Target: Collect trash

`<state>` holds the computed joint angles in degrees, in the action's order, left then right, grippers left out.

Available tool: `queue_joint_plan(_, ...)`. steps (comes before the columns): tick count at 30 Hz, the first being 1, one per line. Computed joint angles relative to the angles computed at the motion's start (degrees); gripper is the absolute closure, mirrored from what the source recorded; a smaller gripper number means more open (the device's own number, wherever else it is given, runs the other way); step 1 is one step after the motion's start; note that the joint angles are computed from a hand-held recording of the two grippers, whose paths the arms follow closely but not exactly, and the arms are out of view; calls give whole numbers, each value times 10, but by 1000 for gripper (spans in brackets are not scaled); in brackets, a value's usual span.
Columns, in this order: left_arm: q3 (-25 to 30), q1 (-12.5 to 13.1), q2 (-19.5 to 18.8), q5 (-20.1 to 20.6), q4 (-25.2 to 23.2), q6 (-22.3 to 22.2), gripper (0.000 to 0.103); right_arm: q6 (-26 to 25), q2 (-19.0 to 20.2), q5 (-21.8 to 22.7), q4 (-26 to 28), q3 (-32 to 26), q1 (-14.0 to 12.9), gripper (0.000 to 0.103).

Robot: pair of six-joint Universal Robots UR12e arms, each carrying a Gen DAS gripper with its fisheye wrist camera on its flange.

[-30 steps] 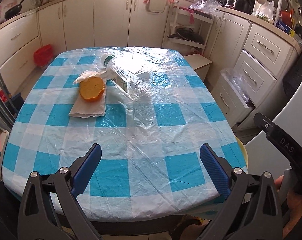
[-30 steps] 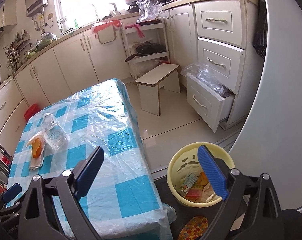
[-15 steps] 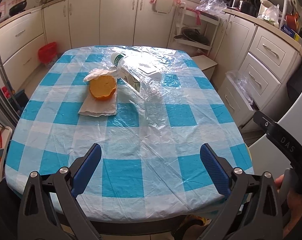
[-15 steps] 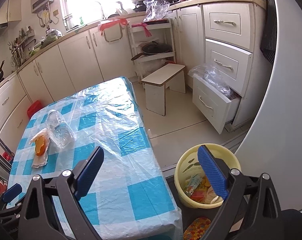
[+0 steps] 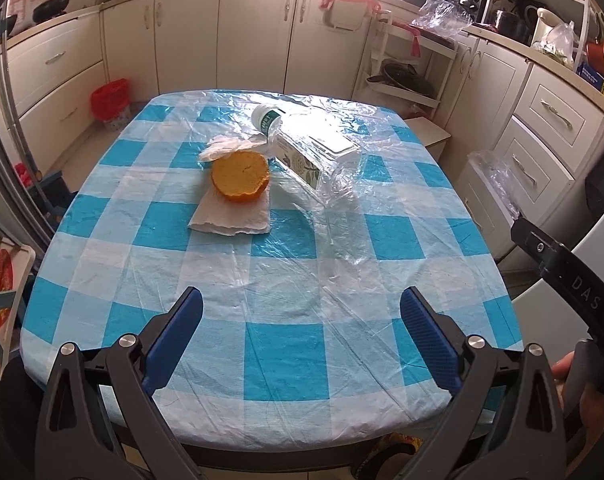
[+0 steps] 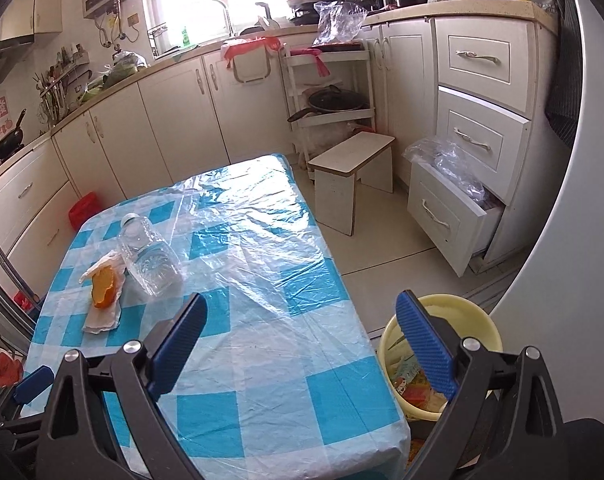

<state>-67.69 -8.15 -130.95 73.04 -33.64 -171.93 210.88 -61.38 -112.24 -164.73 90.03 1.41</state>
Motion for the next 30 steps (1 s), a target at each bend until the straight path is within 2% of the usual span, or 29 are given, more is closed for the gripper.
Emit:
queue_joint_plan(14,16,12,-12,7,-8,-31,8,-16,10,8,4,-16,6,11)
queue_joint_plan(22,20,19,-17,23,0,-27,8,-19,11,5,4,-15,7,11)
queue_joint_plan(30,47,31,-36,37,-5,-74,8,-17,9,14,-1,-10,3,11)
